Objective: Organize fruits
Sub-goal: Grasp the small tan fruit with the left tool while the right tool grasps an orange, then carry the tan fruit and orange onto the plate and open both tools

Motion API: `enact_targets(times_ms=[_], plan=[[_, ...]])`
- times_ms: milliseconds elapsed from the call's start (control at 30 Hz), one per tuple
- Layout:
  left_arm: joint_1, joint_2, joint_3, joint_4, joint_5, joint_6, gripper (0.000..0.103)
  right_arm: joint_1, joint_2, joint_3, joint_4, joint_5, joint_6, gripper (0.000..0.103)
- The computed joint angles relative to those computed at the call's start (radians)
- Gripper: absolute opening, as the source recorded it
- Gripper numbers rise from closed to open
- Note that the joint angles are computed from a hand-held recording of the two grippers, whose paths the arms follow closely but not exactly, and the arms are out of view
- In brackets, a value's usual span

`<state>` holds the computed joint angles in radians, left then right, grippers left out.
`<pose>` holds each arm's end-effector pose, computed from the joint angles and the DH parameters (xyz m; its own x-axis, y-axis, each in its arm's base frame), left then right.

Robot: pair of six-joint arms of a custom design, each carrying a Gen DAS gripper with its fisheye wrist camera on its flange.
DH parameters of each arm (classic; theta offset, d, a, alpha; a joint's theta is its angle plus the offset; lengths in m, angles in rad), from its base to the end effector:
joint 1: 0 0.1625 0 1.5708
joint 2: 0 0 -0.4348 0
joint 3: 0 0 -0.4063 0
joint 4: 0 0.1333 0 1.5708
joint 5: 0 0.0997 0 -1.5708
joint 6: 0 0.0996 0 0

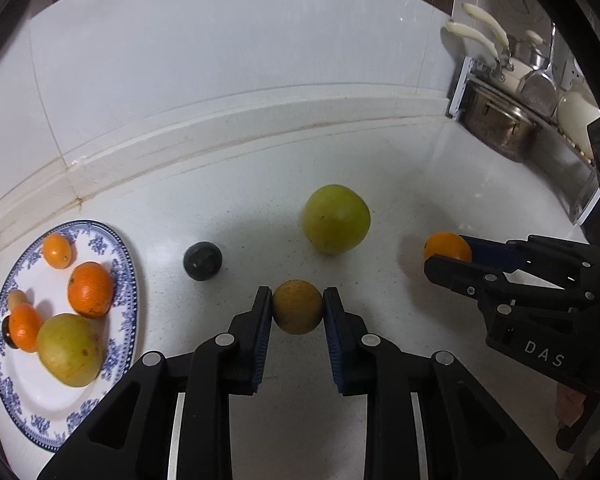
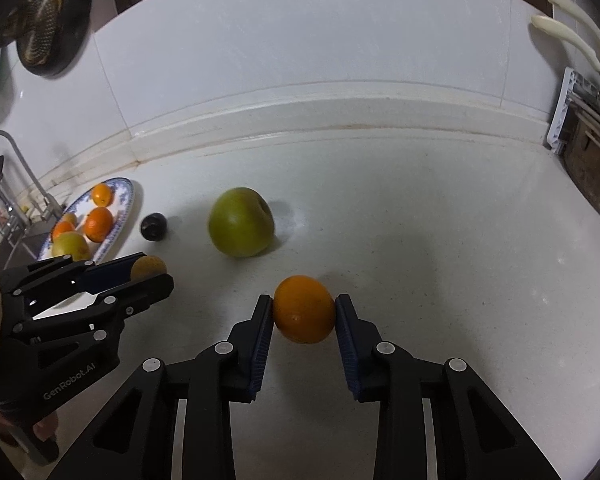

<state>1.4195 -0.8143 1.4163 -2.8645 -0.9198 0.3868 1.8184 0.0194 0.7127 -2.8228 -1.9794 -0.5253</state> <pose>0.0768 -0.7811 0.2512 -0.7385 0.0444 -0.6728 0.4261 0.8040 -0.4147 0.3038 -0.8194 -0.1473 -0.7049 -0.4509 0.5475 -0.6544 0.7111 -0.2569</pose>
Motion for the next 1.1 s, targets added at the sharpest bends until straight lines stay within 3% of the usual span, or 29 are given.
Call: enact_targets(times_ms=[467, 1100], plan=[[-0.044, -0.115, 0.155, -0.177, 0.025, 0.042, 0.026, 0.046, -0.076, 0.151, -0.128, 0.045, -0.051, 0.033], [-0.066, -0.254, 0.287, -0.321, 0.044, 0.075, 0.026, 0.113, -0.108, 0.247, -0.219, 0.133, -0.075, 0.033]])
